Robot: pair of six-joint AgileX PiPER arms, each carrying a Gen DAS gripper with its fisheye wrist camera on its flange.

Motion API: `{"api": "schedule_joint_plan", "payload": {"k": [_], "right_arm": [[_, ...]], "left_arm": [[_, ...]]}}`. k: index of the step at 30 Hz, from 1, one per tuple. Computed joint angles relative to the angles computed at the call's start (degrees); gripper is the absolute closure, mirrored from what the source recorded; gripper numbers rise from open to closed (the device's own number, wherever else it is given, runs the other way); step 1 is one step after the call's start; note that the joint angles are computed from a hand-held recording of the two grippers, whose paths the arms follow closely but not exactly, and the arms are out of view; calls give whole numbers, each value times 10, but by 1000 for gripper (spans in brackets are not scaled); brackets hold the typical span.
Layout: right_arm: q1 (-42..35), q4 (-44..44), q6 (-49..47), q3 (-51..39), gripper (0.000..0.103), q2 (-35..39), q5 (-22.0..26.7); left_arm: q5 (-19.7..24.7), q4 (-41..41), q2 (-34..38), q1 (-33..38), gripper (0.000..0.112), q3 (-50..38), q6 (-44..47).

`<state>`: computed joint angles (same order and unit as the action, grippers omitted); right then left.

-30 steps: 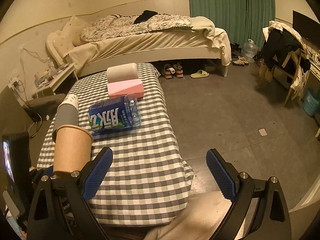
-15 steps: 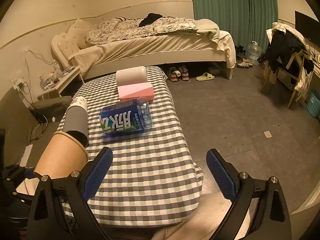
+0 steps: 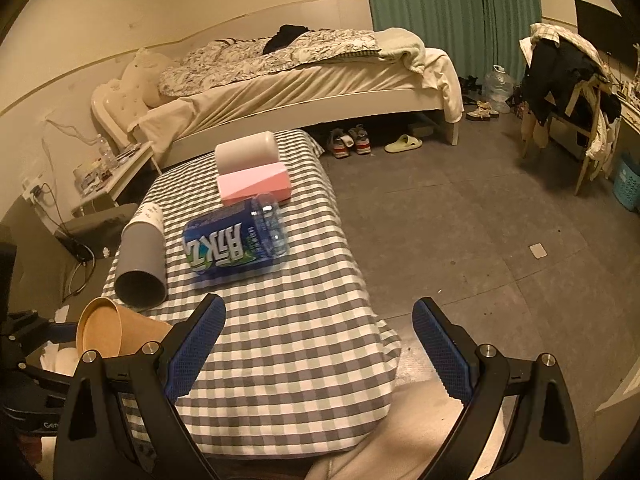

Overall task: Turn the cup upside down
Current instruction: 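Rotate the kraft cup rim down with the left gripper and lower it onto the table, then open the left gripper and lift it away from the cup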

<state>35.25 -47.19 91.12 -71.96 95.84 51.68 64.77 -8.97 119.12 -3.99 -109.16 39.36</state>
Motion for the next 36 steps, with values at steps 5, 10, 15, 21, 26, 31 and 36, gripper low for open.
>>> {"api": "schedule_joint_plan", "payload": {"k": [5, 10, 15, 21, 26, 31, 36], "right_arm": [[-9, 1, -2, -1, 8, 1, -3], [-10, 7, -9, -3, 8, 2, 3], [-3, 12, -20, -12, 8, 7, 17], [8, 10, -36, -33, 8, 10, 42], [22, 2, -56, -62, 8, 9, 71], [44, -21, -71, -96, 8, 1, 114], [64, -43, -87, -138, 8, 2, 148]], "left_arm": [[-13, -28, 16, -10, 35, -34, -20], [-33, -44, 42, -19, 35, -52, -45], [-102, -62, 26, -22, 35, 4, -21], [-141, -113, -6, -13, 31, 54, 39], [-123, -150, -25, 4, 30, 59, 53], [-121, -199, -60, 30, 30, 77, 77], [-123, -260, -103, 73, 30, 96, 103]]}}
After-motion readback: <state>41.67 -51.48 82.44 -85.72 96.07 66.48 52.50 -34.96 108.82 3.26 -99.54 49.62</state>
